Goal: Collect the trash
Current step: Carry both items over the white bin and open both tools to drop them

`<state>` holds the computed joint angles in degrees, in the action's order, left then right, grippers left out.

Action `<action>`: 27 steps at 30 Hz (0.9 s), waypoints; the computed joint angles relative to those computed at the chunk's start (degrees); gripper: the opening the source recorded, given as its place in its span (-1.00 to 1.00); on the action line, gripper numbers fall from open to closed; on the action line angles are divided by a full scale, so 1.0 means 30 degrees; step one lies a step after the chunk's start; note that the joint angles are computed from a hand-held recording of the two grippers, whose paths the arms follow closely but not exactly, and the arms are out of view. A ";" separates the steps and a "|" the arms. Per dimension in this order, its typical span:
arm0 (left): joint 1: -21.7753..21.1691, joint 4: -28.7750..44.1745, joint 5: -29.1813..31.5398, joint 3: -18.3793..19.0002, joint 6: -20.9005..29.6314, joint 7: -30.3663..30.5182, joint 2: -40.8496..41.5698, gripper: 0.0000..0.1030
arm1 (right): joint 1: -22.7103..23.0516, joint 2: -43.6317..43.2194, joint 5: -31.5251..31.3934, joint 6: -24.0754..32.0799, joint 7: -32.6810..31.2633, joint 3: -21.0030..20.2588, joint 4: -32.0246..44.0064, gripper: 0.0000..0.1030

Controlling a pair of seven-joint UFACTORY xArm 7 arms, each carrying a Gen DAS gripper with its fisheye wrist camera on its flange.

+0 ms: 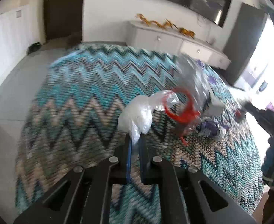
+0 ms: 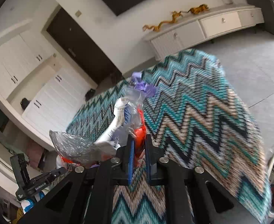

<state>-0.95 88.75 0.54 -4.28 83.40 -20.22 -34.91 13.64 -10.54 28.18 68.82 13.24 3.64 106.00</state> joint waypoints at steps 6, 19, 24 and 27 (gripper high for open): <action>0.0939 0.1836 0.0754 0.0096 0.1001 -0.0825 -0.0480 -0.87 | -0.0231 -0.1708 0.0335 0.0050 0.0210 -0.0733 -0.0561 -0.81; 0.0519 0.6621 0.0727 -0.2107 0.1636 -0.1623 0.1682 -0.87 | -0.0944 -0.5814 -0.0446 -0.0147 -0.0549 -0.3165 -0.2517 -0.81; -0.0212 0.9617 0.1298 -0.4421 0.1879 -0.2206 0.4307 -0.87 | -0.1896 -0.6698 -0.2107 0.0364 -0.1021 -0.4127 -0.2541 -0.81; -0.1013 1.2253 0.2647 -0.6744 0.2301 -0.2598 0.6831 -0.87 | -0.2518 -0.7164 -0.2967 0.0786 -0.1209 -0.4672 -0.2895 -0.81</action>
